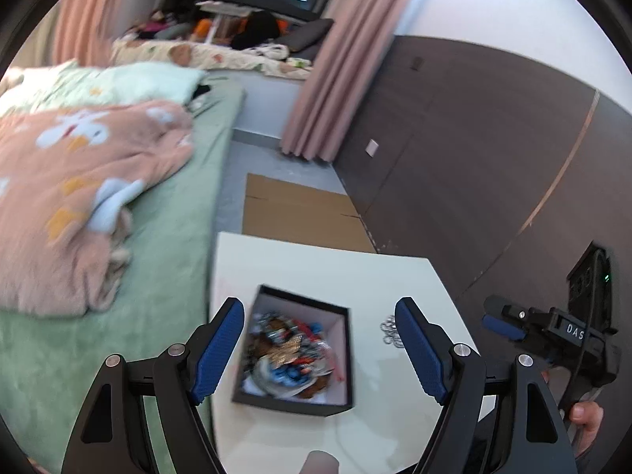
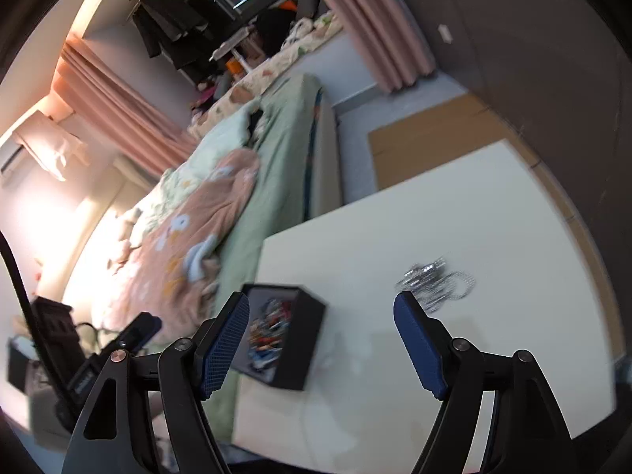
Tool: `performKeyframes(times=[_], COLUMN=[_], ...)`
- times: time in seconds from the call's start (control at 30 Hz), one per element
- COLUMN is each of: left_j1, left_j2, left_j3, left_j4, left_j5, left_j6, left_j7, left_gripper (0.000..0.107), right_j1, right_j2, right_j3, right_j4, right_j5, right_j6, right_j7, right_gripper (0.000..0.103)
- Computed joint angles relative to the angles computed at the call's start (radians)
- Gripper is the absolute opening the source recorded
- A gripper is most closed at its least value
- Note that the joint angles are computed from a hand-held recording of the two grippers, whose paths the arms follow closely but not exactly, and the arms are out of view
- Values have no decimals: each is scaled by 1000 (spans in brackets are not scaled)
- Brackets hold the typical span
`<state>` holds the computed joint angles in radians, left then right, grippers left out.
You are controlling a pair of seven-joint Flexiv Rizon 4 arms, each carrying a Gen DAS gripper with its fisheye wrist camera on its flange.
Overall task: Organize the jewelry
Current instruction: 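Carry the butterfly pendant and bracelet over the black box and release both, then move the left gripper to the silver ball chains and close on them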
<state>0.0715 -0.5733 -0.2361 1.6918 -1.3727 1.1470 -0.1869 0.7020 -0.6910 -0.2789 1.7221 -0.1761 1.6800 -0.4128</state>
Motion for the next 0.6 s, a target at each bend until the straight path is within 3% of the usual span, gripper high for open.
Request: performKeyframes(times=[0.13,0.27,0.4,0.6], left_j1=[-25,-48,-54,-42], left_j2=[-3,-2,-1,0], left_j3=[-1,-18,-34,-61], left_j4=[-10,-24,-46,-53], left_j5=[73,148,192,219], left_j6=[-6,41,55,29], left_j7=[-28,-41,-67,-91], left_gripper=[79,79,79,80], right_j1=[118,142,328,337], right_j2=[45,90,93,130], right_j3=[-169,-206,-424,-412], right_j4=[98,175,254,312], right_j5=[8,51,94,151], right_j6=[-4,34,7,29], right_j7=[29,34,77,79], right_gripper=[76,77,91,102])
